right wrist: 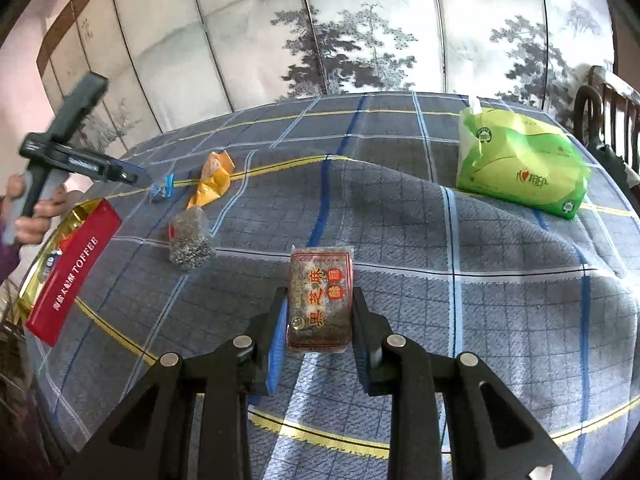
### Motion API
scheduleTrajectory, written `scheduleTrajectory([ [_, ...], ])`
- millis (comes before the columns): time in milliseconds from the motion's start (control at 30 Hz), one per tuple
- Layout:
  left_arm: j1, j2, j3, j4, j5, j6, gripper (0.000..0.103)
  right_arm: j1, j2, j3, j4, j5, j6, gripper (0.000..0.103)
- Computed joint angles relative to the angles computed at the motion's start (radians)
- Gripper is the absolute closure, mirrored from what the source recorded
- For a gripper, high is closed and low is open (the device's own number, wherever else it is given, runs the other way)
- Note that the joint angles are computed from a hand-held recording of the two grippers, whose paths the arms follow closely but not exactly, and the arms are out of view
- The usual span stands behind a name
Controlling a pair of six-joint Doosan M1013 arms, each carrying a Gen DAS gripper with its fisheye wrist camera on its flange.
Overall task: Organize snacks
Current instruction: 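Grasp a blue cookie packet with left while right holds the brown packet, then carry the blue cookie packet toward the tray with left while right holds the brown packet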
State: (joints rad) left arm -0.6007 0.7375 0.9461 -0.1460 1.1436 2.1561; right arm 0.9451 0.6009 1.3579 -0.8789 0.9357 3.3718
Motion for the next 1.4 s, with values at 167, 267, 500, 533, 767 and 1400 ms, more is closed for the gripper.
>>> scheduleTrajectory([
  [167, -0.008, 0.025, -0.011, 0.081, -0.004, 0.123, 0.056, -0.002, -0.014, 0.027, -0.029, -0.034, 0.065, 0.077],
  [267, -0.012, 0.036, -0.007, 0.103, -0.015, 0.145, 0.056, -0.002, -0.014, 0.027, -0.027, -0.041, 0.067, 0.077],
  [500, 0.005, 0.080, -0.084, 0.037, 0.044, 0.110, 0.074, -0.005, -0.009, 0.019, -0.011, -0.040, 0.057, 0.077],
  [533, -0.001, 0.068, -0.063, 0.071, 0.013, 0.085, 0.075, -0.005, -0.009, 0.018, -0.011, -0.041, 0.058, 0.077],
  [767, -0.023, -0.056, 0.135, 0.085, -0.109, -0.166, 0.078, -0.011, -0.004, 0.008, 0.021, -0.028, 0.034, 0.077],
  [1400, 0.052, -0.438, 0.582, -0.032, -0.301, -0.428, 0.078, -0.011, 0.069, -0.127, 0.148, 0.144, -0.201, 0.067],
])
